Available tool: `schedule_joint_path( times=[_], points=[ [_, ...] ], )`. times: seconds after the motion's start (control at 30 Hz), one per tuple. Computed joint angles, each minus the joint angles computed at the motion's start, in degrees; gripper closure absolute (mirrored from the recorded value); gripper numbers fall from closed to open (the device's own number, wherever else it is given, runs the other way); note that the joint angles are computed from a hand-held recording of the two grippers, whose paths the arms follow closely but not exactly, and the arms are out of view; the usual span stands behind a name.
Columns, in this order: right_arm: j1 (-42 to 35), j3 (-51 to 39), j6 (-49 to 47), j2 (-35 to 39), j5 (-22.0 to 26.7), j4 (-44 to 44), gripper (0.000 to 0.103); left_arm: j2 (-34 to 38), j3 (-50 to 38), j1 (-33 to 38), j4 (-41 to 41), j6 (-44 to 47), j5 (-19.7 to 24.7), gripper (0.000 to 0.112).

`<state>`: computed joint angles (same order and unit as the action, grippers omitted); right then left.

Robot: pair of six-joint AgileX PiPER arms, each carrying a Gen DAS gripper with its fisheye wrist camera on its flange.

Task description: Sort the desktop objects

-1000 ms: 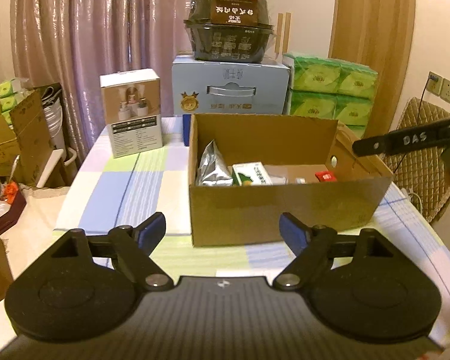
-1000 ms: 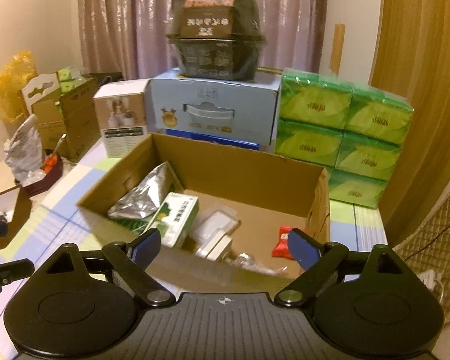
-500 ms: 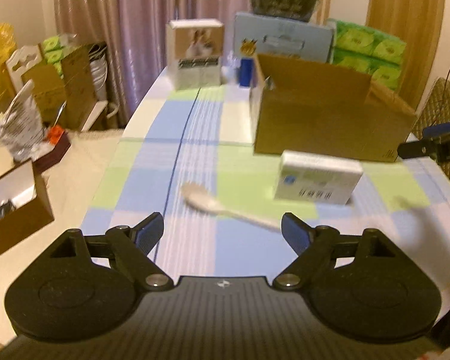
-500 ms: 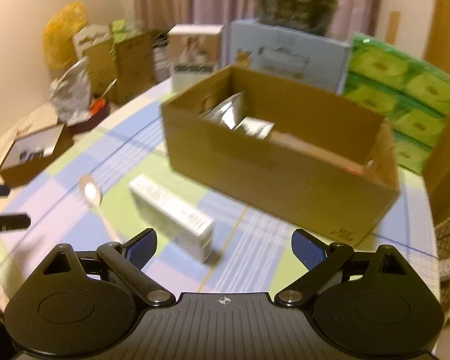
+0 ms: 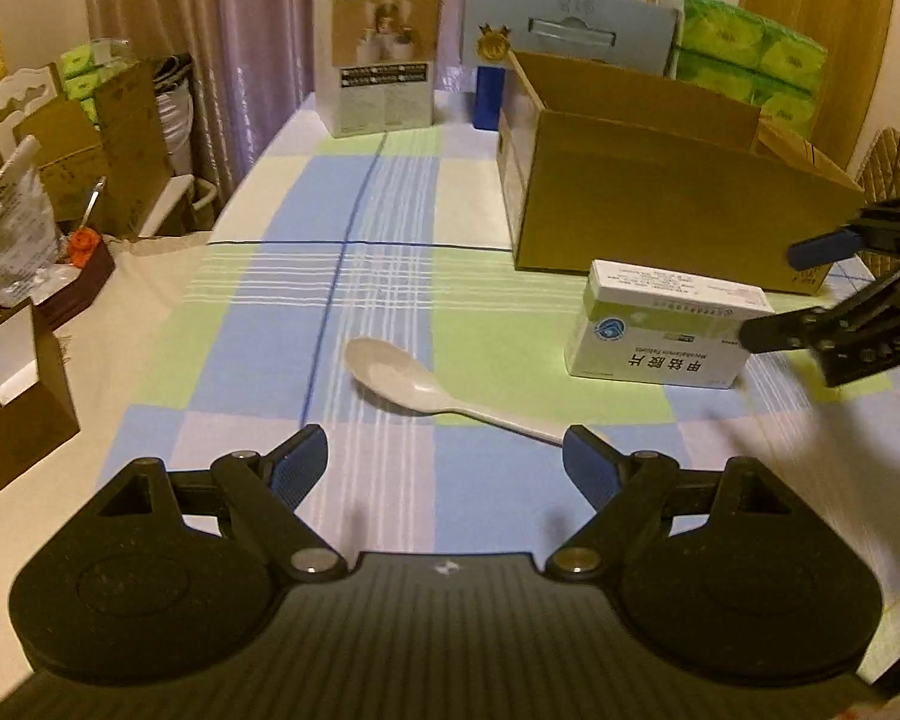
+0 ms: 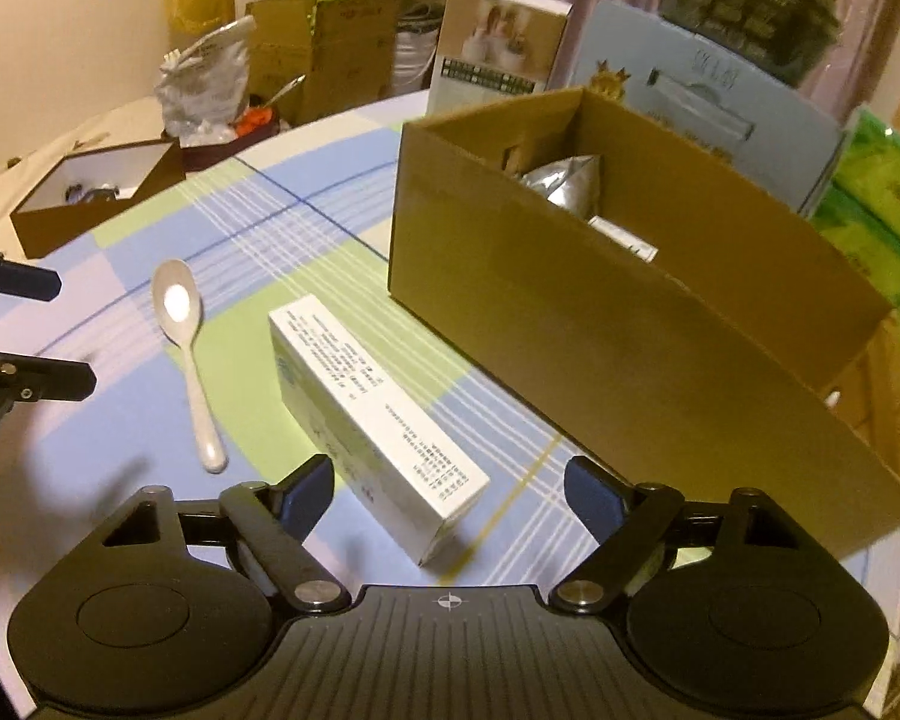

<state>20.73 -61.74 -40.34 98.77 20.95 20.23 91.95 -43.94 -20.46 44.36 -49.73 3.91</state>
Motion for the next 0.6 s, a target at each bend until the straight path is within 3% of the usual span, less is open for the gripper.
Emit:
schedule_joint_path(
  times=[0.13, 0.23, 0.37, 0.43, 0.6],
  points=[
    [-1.7, -3.1, -3.9, 3.6, 2.2, 6.9, 0.029, 2.7, -2.4, -0.5, 1.6, -0.9, 0.0, 0.030],
    [-2.1, -3.7, -5.7, 4.7, 2.3, 9.9, 0.040, 4.8, -4.2, -0.3, 4.5, -4.3, 0.3, 0.030],
    [-3.7, -3.2, -7.9, 5.0, 3.2, 17.0, 0.053, 7.4, -6.5, -0.5, -3.2, 2.3, 0.6, 0.030],
    [-5.3, -3.4, -7.3, 5.1, 5.5, 20.2, 0.059, 8.7, -7.6, -1.1, -6.0, 5.3, 0.9, 0.030],
    [-10.0, -4.2, -0.1, 4.9, 12.8, 24.9, 0.078, 11.4, -9.9, -2.7, -3.6, 2.6, 1.3, 0.030]
  ],
)
